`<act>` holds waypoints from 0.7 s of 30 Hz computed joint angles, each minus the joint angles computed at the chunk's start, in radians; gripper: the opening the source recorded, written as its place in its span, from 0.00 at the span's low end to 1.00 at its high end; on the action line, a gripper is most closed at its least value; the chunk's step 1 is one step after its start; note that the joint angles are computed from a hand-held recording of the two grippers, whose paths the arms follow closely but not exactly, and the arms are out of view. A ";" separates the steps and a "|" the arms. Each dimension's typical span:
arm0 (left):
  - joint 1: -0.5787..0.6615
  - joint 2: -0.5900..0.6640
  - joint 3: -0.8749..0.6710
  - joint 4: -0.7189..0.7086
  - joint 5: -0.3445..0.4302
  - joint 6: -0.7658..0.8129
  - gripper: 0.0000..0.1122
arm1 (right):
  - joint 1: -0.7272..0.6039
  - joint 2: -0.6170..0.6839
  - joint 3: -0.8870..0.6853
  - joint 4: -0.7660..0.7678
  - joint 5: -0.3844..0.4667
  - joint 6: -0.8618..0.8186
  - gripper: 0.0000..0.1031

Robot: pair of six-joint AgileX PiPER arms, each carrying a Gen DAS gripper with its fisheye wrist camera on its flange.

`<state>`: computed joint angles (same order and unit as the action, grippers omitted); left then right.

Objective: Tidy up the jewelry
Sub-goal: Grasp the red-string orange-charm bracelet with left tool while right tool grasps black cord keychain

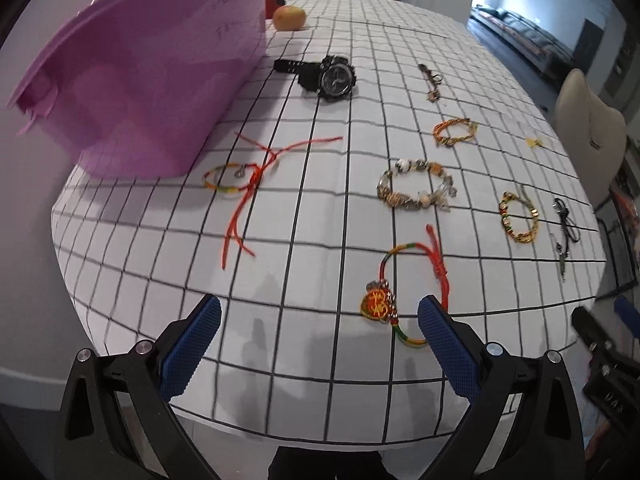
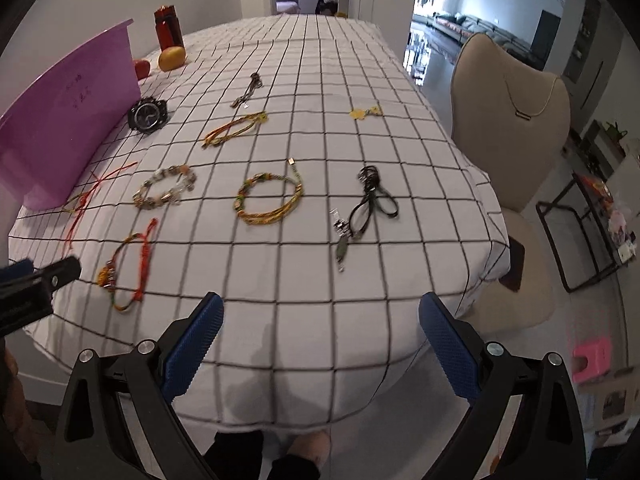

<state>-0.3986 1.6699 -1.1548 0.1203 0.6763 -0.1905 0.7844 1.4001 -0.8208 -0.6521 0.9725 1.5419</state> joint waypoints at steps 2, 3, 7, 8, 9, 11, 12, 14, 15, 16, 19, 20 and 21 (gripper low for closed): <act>-0.014 -0.002 0.027 0.051 -0.027 -0.073 0.86 | -0.028 -0.027 0.050 -0.029 -0.062 0.014 0.91; -0.017 -0.004 0.041 0.073 -0.044 -0.107 0.86 | -0.056 -0.044 0.084 -0.041 -0.124 0.012 0.91; -0.030 0.008 0.067 0.141 -0.093 -0.216 0.86 | -0.123 -0.029 0.133 -0.075 -0.228 0.004 0.91; -0.034 0.015 0.070 0.150 -0.105 -0.229 0.86 | -0.141 -0.017 0.139 -0.085 -0.245 0.003 0.91; -0.037 0.018 0.076 0.159 -0.120 -0.241 0.86 | -0.146 -0.013 0.145 -0.098 -0.254 0.016 0.91; -0.051 0.031 0.085 0.196 -0.144 -0.280 0.86 | -0.162 -0.004 0.162 -0.143 -0.275 0.055 0.91; -0.057 0.040 0.089 0.203 -0.154 -0.286 0.86 | -0.164 0.002 0.165 -0.161 -0.276 0.071 0.91; -0.070 0.055 0.093 0.218 -0.162 -0.301 0.86 | -0.167 0.014 0.169 -0.199 -0.264 0.101 0.91; -0.074 0.060 0.096 0.224 -0.168 -0.305 0.86 | -0.166 0.018 0.174 -0.220 -0.263 0.123 0.91; -0.083 0.062 0.104 0.259 -0.178 -0.339 0.86 | -0.170 0.020 0.178 -0.234 -0.265 0.132 0.91; -0.100 0.068 0.120 0.330 -0.203 -0.419 0.86 | -0.182 0.042 0.176 -0.270 -0.258 0.139 0.91; -0.103 0.071 0.118 0.338 -0.204 -0.428 0.86 | -0.186 0.046 0.177 -0.275 -0.258 0.137 0.91; -0.105 0.073 0.116 0.349 -0.206 -0.440 0.86 | -0.199 0.053 0.176 -0.280 -0.265 0.133 0.91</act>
